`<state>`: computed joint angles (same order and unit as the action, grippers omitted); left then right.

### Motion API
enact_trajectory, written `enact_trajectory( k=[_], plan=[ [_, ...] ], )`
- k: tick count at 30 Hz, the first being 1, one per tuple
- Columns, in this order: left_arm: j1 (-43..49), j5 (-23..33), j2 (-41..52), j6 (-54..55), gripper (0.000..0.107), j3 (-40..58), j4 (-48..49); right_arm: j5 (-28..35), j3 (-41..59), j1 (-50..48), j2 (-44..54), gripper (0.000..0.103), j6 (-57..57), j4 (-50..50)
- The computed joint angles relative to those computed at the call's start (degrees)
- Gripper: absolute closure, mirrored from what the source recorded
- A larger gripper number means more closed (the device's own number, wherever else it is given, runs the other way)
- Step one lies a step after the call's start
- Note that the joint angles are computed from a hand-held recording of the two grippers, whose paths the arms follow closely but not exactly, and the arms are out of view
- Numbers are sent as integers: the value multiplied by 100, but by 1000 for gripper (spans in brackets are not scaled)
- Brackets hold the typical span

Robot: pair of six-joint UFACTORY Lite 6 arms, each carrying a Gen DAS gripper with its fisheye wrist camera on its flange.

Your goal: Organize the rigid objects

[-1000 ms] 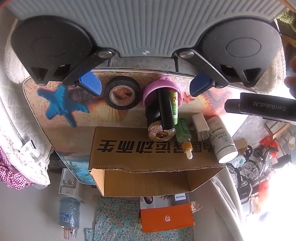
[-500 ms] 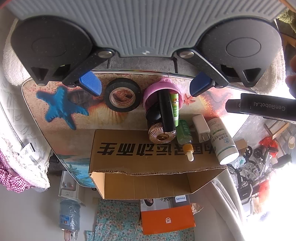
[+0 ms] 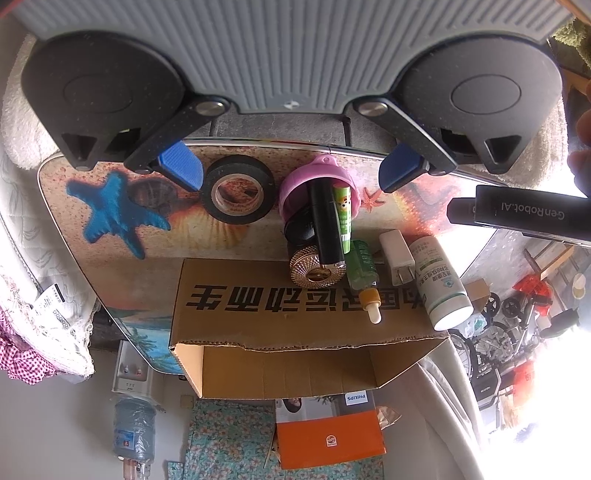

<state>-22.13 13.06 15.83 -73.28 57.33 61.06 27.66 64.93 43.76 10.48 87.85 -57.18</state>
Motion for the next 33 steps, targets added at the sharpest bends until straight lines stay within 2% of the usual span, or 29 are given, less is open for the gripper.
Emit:
enact_trajectory(
  k=[33],
  plan=[
    [66,36,115,118,4,81,-110,-165,169,-58,164,1,-40,-35]
  ],
)
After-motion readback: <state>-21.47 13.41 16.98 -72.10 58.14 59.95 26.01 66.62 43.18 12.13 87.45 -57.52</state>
